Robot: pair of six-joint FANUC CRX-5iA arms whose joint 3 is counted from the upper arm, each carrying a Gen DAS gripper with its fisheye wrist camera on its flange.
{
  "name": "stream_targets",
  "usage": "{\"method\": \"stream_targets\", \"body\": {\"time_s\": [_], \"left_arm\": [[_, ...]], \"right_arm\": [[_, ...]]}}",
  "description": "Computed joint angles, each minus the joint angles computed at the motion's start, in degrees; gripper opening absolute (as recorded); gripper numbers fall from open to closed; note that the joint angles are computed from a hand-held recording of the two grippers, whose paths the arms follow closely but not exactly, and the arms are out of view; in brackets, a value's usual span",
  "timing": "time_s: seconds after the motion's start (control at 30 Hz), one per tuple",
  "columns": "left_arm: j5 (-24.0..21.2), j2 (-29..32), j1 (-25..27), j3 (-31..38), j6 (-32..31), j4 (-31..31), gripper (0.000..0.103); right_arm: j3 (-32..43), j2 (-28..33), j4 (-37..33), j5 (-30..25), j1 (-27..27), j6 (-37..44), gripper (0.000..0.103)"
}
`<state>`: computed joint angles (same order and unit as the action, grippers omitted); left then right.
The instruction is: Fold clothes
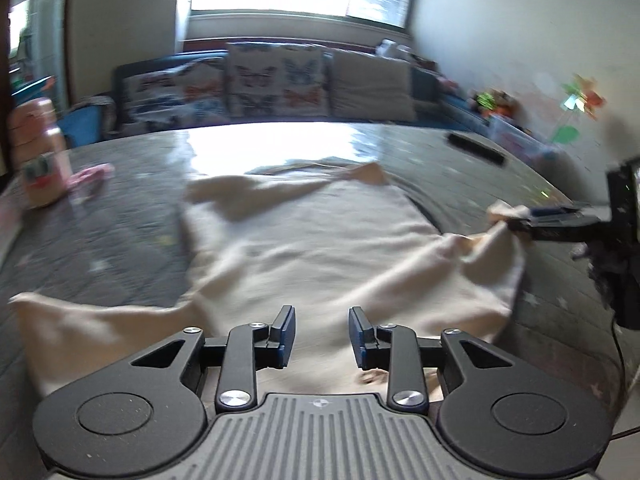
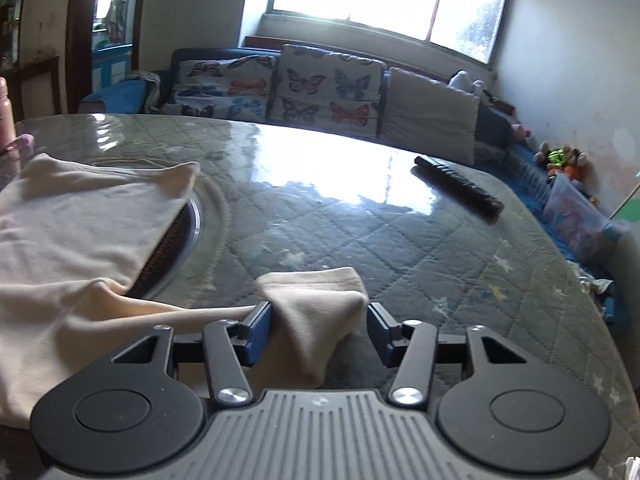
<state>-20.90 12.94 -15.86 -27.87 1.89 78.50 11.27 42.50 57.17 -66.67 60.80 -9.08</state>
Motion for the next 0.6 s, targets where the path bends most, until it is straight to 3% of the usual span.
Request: {"method": "stream_targets", "body": {"time_s": [0.03, 0.07, 0.17, 0.33, 0.6], "left_arm": [[-0.6, 0.8, -0.2, 0.8, 0.9, -1.3, 0.033], [-1.2, 1.4, -0.3, 1.4, 1.5, -2.3, 0.033], [-3.0, 2.7, -0.6, 2.4, 1.7, -4.1, 0.033], [-5.9, 3.8, -0.2, 3.0, 2.4, -8.0, 0.033], [-10.7, 3.6, 1.0, 2.4, 0.4, -10.5, 0.035]], "right_arm": [[-0.6, -0.3, 0.2, 0.1, 0.1, -0.7, 0.04], [-1.2, -0.7, 0.5, 0.1, 0.2, -1.6, 0.026], [-4.6, -2.8, 1.7, 0.5, 0.5, -7.0, 0.009], [-9.4, -6.1, 3.6, -0.9, 1.9, -16.5, 0.007], [-13.1, -9.7, -3.3, -7.3, 4.5, -23.2, 0.01]]}}
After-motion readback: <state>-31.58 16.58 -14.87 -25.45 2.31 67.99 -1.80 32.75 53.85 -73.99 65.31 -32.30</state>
